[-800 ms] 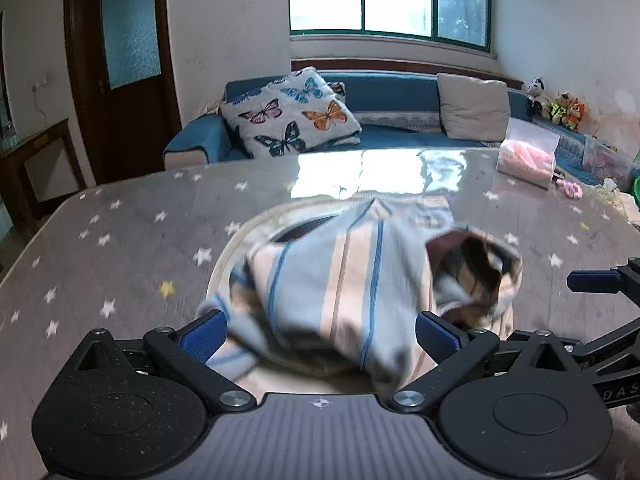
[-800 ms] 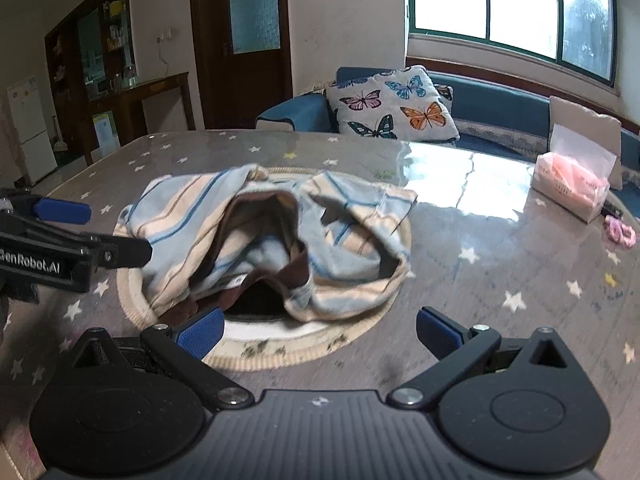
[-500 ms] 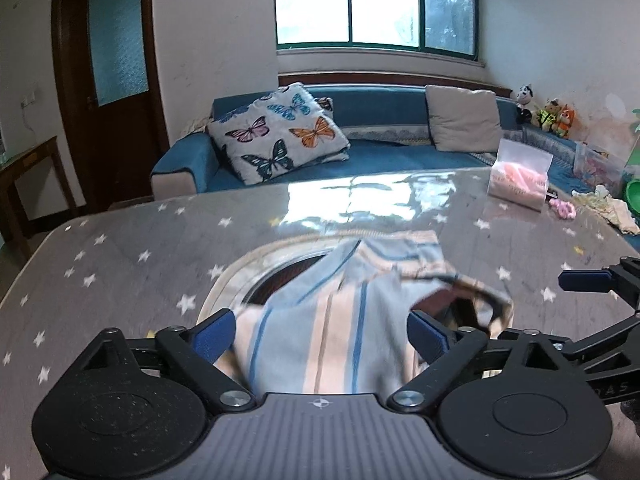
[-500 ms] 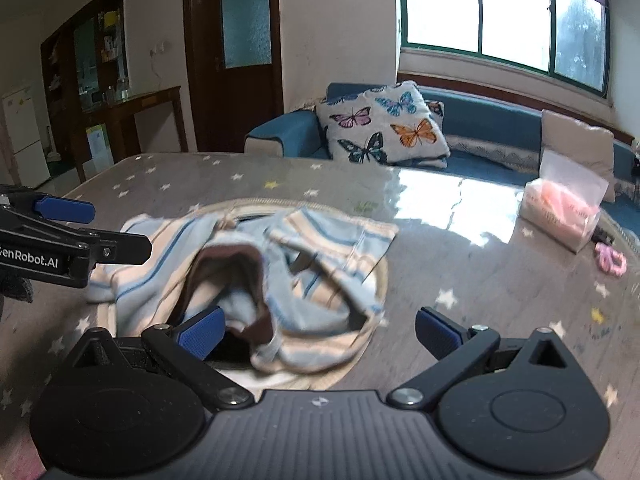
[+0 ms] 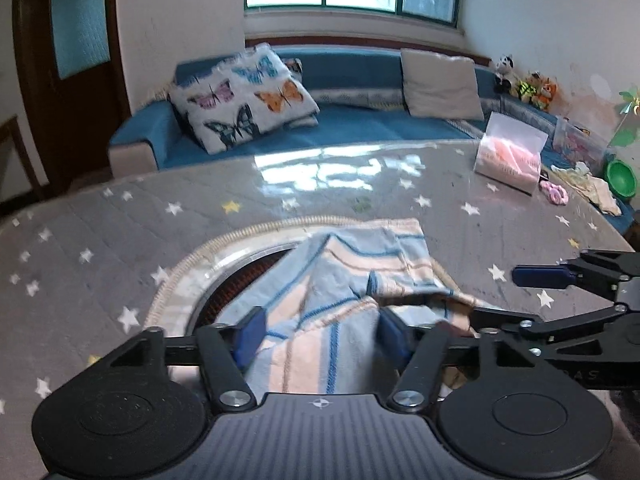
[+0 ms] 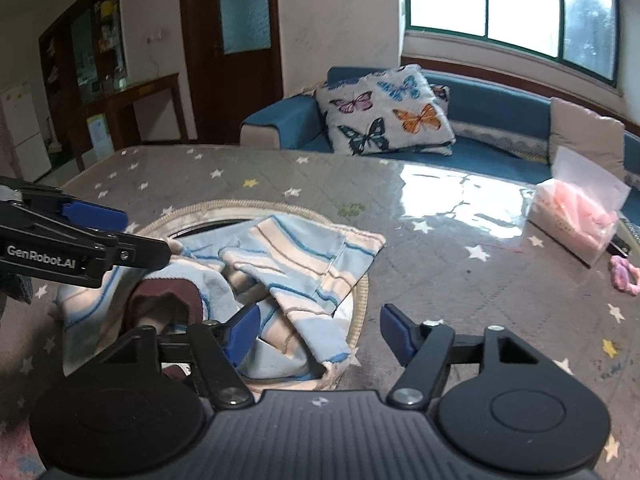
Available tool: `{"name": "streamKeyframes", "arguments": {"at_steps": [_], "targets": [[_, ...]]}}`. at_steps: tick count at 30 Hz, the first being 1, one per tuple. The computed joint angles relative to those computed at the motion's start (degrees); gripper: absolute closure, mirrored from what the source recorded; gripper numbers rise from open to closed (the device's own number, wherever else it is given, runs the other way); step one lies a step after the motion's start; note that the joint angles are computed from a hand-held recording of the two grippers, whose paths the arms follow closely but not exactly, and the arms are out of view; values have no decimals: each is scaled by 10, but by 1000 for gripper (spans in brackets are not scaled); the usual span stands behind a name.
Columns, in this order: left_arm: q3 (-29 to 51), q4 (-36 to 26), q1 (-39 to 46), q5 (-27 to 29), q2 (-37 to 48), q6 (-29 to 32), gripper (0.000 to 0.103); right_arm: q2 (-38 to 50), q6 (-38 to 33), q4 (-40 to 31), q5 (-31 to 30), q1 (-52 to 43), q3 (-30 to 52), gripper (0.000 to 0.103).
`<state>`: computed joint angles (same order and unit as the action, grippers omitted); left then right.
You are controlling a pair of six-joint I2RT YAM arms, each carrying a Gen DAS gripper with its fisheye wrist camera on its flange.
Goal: Fold clothes
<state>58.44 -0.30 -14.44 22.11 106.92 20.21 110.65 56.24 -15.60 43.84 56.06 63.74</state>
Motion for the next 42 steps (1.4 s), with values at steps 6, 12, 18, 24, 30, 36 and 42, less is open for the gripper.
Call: {"name": "streamKeyframes", "arguments": {"at_steps": [6,12,18,24,30,36,42], "targets": [[29,-49,27,53,20,6,80,29,-28,48,-42,-22,0,62],[9,-52,60,89,-12,8,90,23,-10,62,-30,-18,-13,91],[-25,-36,103,106,-56,6,93,-4,48,8,18,6,-19,101],[-49,-38,175,139,-102,10,94,-39,124,-64,58,37,-33,101],[-44,-82,266,176,-119,25,95,-71,240,-181,94,84,-38,101],[-35,-177,356,220,-130,91,95,-82,403,-333,101,154,-26,101],[-60,-288,424,219,-147,237,95,-48,579,-480,70,249,25,101]]}}
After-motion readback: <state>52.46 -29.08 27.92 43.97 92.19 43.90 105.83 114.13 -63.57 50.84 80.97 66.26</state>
